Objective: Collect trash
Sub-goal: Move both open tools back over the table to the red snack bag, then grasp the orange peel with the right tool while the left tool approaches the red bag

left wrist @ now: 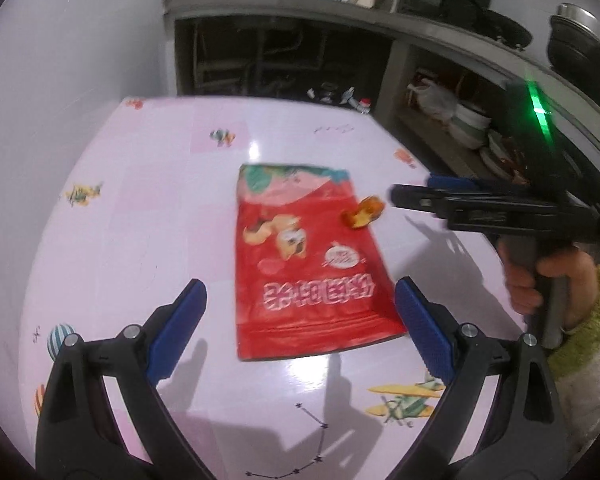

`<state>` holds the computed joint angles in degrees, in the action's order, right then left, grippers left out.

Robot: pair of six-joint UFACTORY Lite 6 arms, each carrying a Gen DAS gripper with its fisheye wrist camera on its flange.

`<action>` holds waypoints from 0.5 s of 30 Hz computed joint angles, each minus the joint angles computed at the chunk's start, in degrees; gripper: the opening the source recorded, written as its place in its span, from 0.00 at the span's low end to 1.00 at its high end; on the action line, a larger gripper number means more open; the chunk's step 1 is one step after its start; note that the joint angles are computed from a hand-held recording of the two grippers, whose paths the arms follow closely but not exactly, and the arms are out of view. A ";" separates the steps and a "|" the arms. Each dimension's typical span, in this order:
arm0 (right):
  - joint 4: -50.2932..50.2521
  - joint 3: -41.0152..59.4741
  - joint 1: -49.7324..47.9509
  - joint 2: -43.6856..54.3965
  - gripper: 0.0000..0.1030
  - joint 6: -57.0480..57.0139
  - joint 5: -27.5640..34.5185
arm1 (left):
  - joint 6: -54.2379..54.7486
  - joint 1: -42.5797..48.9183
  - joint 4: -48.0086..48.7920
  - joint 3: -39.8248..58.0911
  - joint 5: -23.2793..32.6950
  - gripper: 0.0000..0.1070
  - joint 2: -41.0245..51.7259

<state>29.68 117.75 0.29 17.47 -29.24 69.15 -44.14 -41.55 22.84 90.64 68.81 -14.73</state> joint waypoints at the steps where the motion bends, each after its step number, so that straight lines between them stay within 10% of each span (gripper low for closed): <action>1: -1.91 1.20 2.62 2.09 0.78 -0.37 -1.05 | 1.79 2.24 -1.90 -0.46 -0.45 0.75 0.24; 15: -9.31 2.09 8.24 7.79 0.63 1.38 -4.50 | 11.06 15.29 -8.63 -2.25 -3.13 0.38 9.45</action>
<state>20.37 119.84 8.53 25.26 -27.86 64.66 -33.08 -26.26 14.21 88.39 65.67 -5.28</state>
